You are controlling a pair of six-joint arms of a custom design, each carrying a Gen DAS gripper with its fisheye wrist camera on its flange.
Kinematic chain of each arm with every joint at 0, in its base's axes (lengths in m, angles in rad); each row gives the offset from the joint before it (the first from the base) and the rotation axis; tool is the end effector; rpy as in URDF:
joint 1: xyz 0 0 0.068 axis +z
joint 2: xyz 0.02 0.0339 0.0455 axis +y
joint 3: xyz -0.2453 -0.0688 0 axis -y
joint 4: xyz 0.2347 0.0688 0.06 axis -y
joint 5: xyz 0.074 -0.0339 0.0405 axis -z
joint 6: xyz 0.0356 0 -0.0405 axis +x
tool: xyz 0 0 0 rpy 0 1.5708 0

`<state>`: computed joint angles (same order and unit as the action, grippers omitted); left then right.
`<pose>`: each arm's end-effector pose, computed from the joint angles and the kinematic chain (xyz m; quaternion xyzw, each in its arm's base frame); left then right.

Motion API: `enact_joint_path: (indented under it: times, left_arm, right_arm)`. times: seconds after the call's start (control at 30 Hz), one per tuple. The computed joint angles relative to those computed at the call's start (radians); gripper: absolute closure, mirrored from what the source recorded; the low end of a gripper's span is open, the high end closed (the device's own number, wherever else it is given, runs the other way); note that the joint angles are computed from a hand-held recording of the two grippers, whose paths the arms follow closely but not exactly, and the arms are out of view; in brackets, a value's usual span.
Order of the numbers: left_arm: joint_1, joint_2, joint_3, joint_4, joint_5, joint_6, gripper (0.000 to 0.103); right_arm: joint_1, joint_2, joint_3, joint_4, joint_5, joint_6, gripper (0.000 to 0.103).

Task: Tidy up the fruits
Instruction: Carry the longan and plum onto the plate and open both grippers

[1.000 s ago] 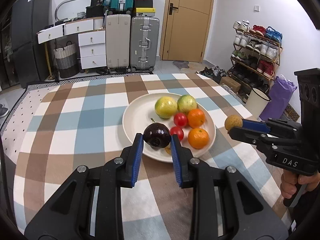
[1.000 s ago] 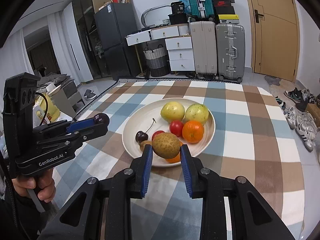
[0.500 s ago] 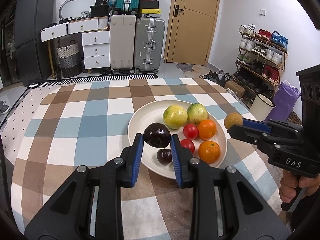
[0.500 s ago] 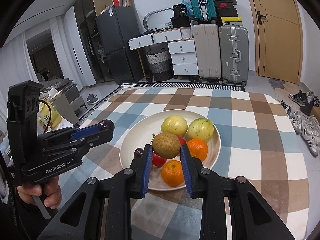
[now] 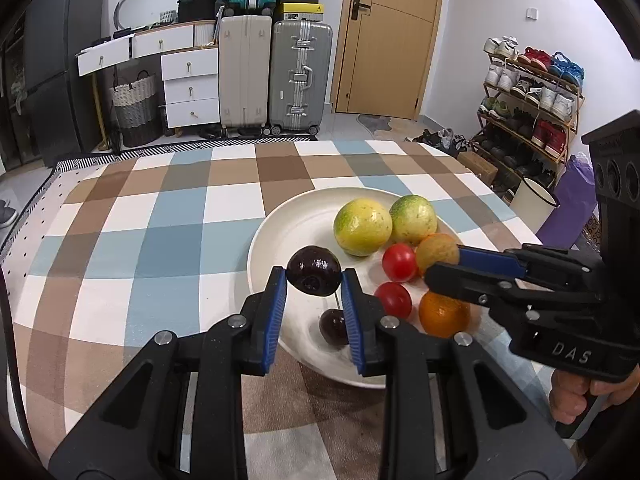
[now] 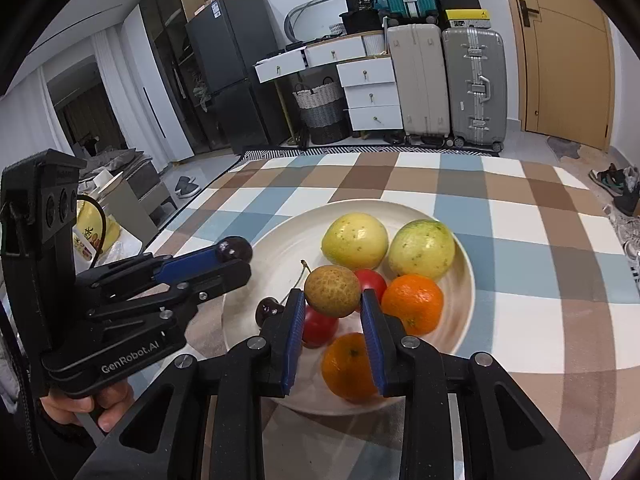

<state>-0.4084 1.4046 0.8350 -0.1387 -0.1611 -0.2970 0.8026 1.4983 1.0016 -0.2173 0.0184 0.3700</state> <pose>0.2705 -0.1108 0.2084 0.0168 0.9060 -0.0753 0.4163 0.2228 0.2297 0.2273 -0.1915 0.8892 0.2229 0.3507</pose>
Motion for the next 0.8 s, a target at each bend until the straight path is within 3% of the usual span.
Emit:
enact_joint_path:
  times: [0.37, 0.8]
  left_arm:
    - [0.013, 0.075, 0.021, 0.041, 0.007, 0.019, 0.078]
    - [0.041, 0.109, 0.02, 0.067, 0.04, 0.009, 0.078]
  right_arm:
    - [-0.007, 0.125, 0.098, -0.001, -0.023, -0.007, 0.074]
    - [-0.014, 0.158, 0.126, 0.005, -0.025, -0.024, 0.074]
